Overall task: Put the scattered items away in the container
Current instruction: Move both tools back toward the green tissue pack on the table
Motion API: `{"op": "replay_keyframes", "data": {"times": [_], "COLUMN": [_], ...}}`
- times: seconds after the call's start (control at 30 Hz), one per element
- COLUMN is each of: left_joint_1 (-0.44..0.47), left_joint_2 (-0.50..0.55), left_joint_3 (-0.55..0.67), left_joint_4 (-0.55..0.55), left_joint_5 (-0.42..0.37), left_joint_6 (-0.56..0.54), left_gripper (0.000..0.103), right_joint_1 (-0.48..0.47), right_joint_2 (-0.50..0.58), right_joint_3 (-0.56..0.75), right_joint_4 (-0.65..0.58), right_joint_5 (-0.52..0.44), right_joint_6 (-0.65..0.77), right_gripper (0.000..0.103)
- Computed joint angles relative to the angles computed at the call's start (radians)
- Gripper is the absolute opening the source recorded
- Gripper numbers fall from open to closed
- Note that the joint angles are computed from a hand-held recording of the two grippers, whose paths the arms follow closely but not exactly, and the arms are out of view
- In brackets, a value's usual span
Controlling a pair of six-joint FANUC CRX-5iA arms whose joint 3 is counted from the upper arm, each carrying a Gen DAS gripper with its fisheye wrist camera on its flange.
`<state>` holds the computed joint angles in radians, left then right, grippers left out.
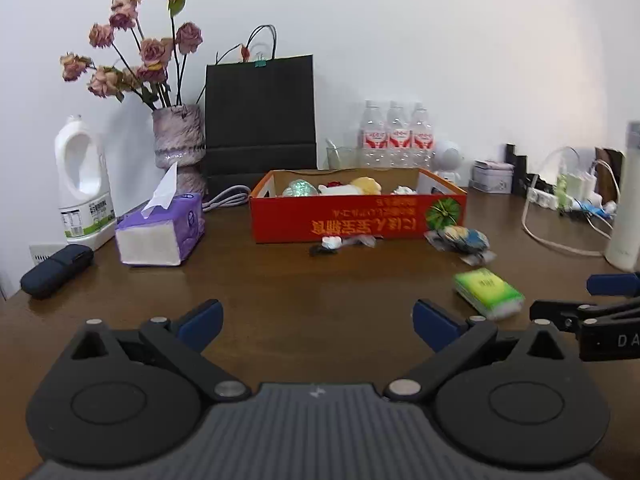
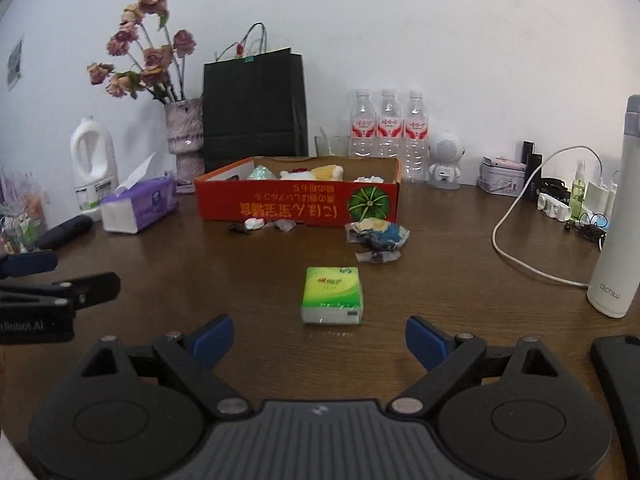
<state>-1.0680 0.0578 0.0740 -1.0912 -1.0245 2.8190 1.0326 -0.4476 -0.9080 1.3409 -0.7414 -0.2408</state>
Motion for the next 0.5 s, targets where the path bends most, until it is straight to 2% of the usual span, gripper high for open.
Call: {"op": "replay_keyframes", "data": {"times": [0.07, 0.13, 0.17, 0.2, 0.23, 0.27, 0.37, 0.43, 0.5], "left_joint_1": [0.046, 0.133, 0.192, 0.263, 0.332, 0.39, 0.512, 0.578, 0.613], "left_joint_2": [0.015, 0.034, 0.042, 0.056, 0.078, 0.109, 0.2, 0.24, 0.267], "left_joint_3": [0.017, 0.042, 0.044, 0.05, 0.051, 0.053, 0.074, 0.054, 0.041], "left_joint_4": [-0.008, 0.059, 0.123, 0.224, 0.332, 0.43, 0.739, 0.973, 1.116], "left_joint_5": [0.059, 0.169, 0.255, 0.34, 0.421, 0.489, 0.548, 0.574, 0.572], "left_joint_6": [-0.032, -0.135, -0.213, -0.336, -0.466, -0.597, -0.99, -1.22, -1.344], "left_gripper": [0.102, 0.095, 0.092, 0.086, 0.087, 0.086, 0.076, 0.064, 0.051], "right_joint_1": [-0.065, -0.119, -0.14, -0.172, -0.203, -0.232, -0.285, -0.288, -0.289], "right_joint_2": [0.017, 0.059, 0.084, 0.106, 0.122, 0.148, 0.291, 0.397, 0.489], "right_joint_3": [0.017, 0.052, 0.076, 0.1, 0.132, 0.178, 0.335, 0.466, 0.629], "right_joint_4": [0.027, 0.024, 0.009, -0.006, -0.06, -0.147, -0.349, -0.503, -0.757], "right_joint_5": [0.071, 0.109, 0.119, 0.15, 0.206, 0.274, 0.394, 0.366, 0.294], "right_joint_6": [0.019, 0.075, 0.094, 0.109, 0.174, 0.29, 0.683, 0.945, 1.207], "right_gripper": [0.085, 0.075, 0.072, 0.066, 0.062, 0.062, 0.058, 0.058, 0.054]}}
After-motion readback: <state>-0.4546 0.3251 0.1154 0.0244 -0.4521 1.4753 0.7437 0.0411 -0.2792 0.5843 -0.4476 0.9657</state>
